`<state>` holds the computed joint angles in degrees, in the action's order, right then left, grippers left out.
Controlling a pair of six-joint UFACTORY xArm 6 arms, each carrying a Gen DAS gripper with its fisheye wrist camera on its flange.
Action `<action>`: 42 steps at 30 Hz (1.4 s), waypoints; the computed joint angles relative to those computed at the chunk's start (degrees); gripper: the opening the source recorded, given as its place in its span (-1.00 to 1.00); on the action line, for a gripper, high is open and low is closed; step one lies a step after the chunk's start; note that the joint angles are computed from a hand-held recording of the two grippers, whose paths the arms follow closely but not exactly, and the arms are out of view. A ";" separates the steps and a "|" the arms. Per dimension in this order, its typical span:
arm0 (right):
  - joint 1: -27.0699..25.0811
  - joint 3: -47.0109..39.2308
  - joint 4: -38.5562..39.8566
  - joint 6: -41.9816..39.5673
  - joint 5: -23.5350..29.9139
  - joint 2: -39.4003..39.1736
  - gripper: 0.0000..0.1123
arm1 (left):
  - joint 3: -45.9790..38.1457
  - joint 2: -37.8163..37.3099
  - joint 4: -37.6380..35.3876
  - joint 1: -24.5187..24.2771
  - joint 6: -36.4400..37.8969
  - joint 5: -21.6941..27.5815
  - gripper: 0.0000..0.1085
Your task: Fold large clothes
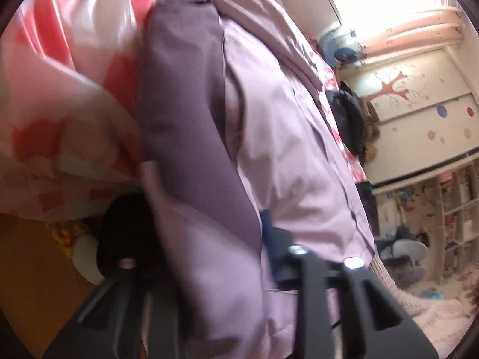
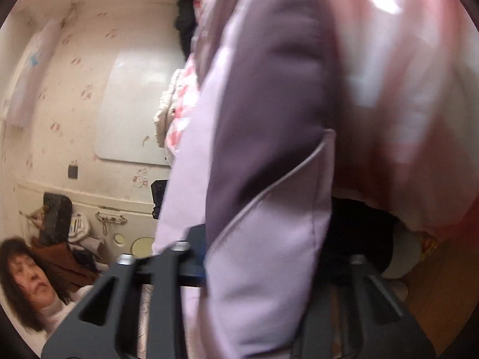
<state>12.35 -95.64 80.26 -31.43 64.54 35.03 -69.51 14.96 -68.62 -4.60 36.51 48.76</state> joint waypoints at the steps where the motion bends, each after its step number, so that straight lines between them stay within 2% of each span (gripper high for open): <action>1: 0.68 0.61 1.04 -1.13 -1.49 -1.35 -0.58 | 0.89 -1.49 -0.10 -0.39 -0.30 -1.69 -0.68; 4: 2.00 4.22 6.05 -5.65 -5.13 -6.33 -0.64 | 2.41 -5.39 -3.46 -0.61 0.10 -4.37 -0.72; 7: 2.28 7.41 9.99 -9.39 -4.74 -10.85 -0.65 | 4.17 -10.12 -6.43 -0.39 2.12 -4.31 -0.74; 10: 1.98 9.49 8.05 -9.75 -0.74 -13.43 -0.64 | 5.38 -12.86 -6.24 0.70 4.04 -0.83 -0.74; 12: 0.85 10.84 6.65 -8.33 3.43 -13.24 -0.52 | 6.04 -12.38 -4.39 2.21 4.25 4.00 -0.69; 13: 0.02 11.60 5.72 -7.74 4.69 -12.86 -0.48 | 5.83 -11.25 -3.97 2.87 3.74 6.19 -0.63; 15: -1.50 12.88 6.20 -7.24 8.74 -10.96 -0.23 | 5.97 -7.43 -4.53 5.52 4.75 12.31 -0.35; 19: -2.06 14.45 9.80 -8.32 10.51 -8.37 -0.15 | 7.51 -2.19 -11.13 7.76 7.91 15.88 0.43; 20: -2.04 14.61 10.99 -9.07 10.82 -7.97 -0.14 | 7.88 -1.40 -13.36 7.92 9.15 16.35 0.49; 22: -1.51 15.37 12.78 -11.18 10.03 -8.13 -0.14 | 8.33 -0.67 -16.46 7.61 10.97 16.58 0.49; 24: -0.34 15.62 14.09 -13.27 7.61 -8.91 -0.18 | 9.03 -1.53 -18.29 6.13 12.08 15.19 0.45; 25: -0.07 15.96 14.83 -14.66 6.74 -9.48 -0.25 | 9.26 -2.63 -17.59 4.78 11.50 12.54 0.18; 26: 0.51 16.54 15.81 -15.91 5.11 -10.33 -0.42 | 9.51 -4.06 -15.86 3.51 10.20 9.29 -0.18; 28: 1.42 18.07 19.64 -19.17 2.47 -11.90 -0.50 | 11.00 -7.39 -16.13 1.76 9.87 3.88 -0.59; 29: 2.03 19.33 22.57 -21.21 1.25 -13.06 -0.55 | 12.12 -9.57 -17.84 0.97 10.67 0.98 -0.65; 32: 3.45 22.64 31.56 -26.80 0.56 -15.15 -0.56 | 13.97 -14.25 -21.22 -1.23 12.05 -4.88 -0.72; 35: 4.38 24.49 38.01 -30.80 2.75 -16.26 -0.55 | 14.52 -17.52 -24.05 -2.55 13.99 -6.70 -0.74; 39: 4.11 28.90 42.79 -35.03 6.19 -20.22 -0.56 | 15.14 -20.66 -26.51 -2.46 17.18 -4.35 -0.75; 42: 3.65 31.69 42.27 -35.86 7.22 -21.78 -0.56 | 15.93 -20.18 -25.42 -0.42 16.83 -0.69 -0.74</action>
